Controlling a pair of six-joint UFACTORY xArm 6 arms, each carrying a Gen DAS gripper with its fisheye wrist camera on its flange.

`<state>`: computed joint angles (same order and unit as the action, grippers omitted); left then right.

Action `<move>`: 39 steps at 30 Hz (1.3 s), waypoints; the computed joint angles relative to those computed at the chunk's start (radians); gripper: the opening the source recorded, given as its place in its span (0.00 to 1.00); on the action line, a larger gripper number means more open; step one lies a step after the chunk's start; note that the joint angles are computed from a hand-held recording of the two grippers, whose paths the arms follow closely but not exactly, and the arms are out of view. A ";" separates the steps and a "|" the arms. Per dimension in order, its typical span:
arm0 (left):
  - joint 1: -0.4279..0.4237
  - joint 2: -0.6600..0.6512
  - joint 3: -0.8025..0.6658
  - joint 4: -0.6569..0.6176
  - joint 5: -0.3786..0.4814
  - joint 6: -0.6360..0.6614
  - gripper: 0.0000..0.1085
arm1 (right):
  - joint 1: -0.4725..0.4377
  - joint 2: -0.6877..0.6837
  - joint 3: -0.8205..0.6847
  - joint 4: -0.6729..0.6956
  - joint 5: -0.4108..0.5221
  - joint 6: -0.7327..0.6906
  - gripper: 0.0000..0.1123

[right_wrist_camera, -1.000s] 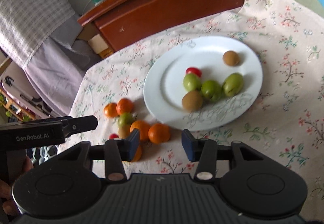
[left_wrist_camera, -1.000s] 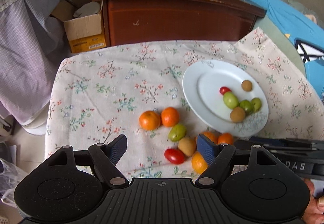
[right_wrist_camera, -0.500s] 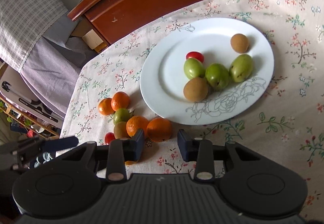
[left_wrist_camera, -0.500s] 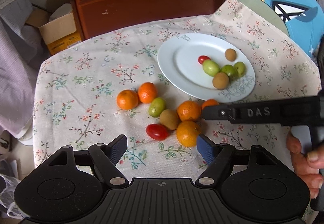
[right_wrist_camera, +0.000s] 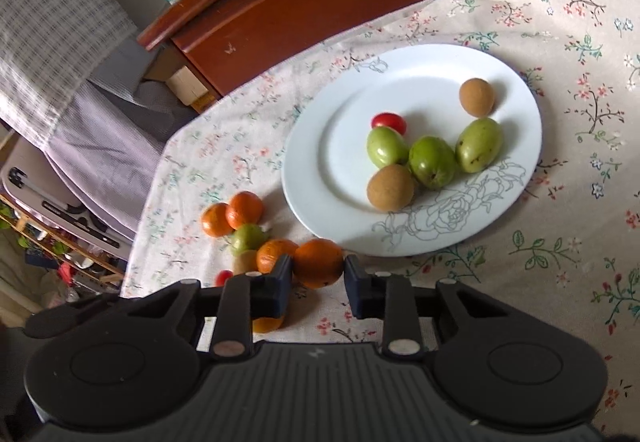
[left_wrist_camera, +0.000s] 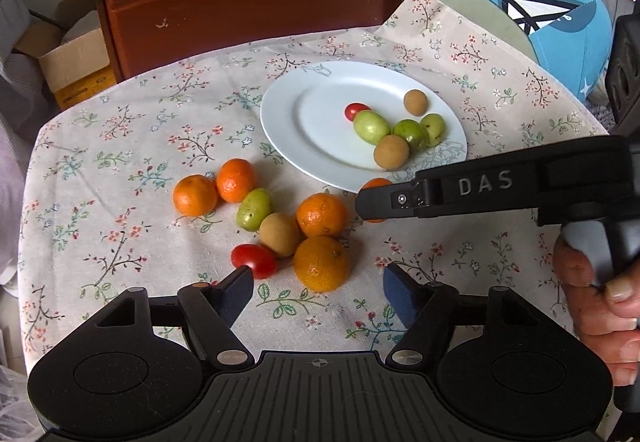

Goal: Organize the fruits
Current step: 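Withdraw both tools from the plate toward the remaining fruit, then grasp a mandarin with left gripper while right gripper grasps another mandarin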

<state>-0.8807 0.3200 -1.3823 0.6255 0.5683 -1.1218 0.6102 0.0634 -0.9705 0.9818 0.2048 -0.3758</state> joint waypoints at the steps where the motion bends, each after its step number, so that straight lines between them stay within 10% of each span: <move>1: 0.000 0.003 -0.002 0.007 0.000 -0.004 0.62 | 0.000 -0.006 0.002 0.008 0.000 -0.009 0.25; 39: -0.007 0.045 -0.051 0.126 0.033 -0.169 0.28 | -0.015 -0.020 0.024 -0.120 0.021 0.113 0.25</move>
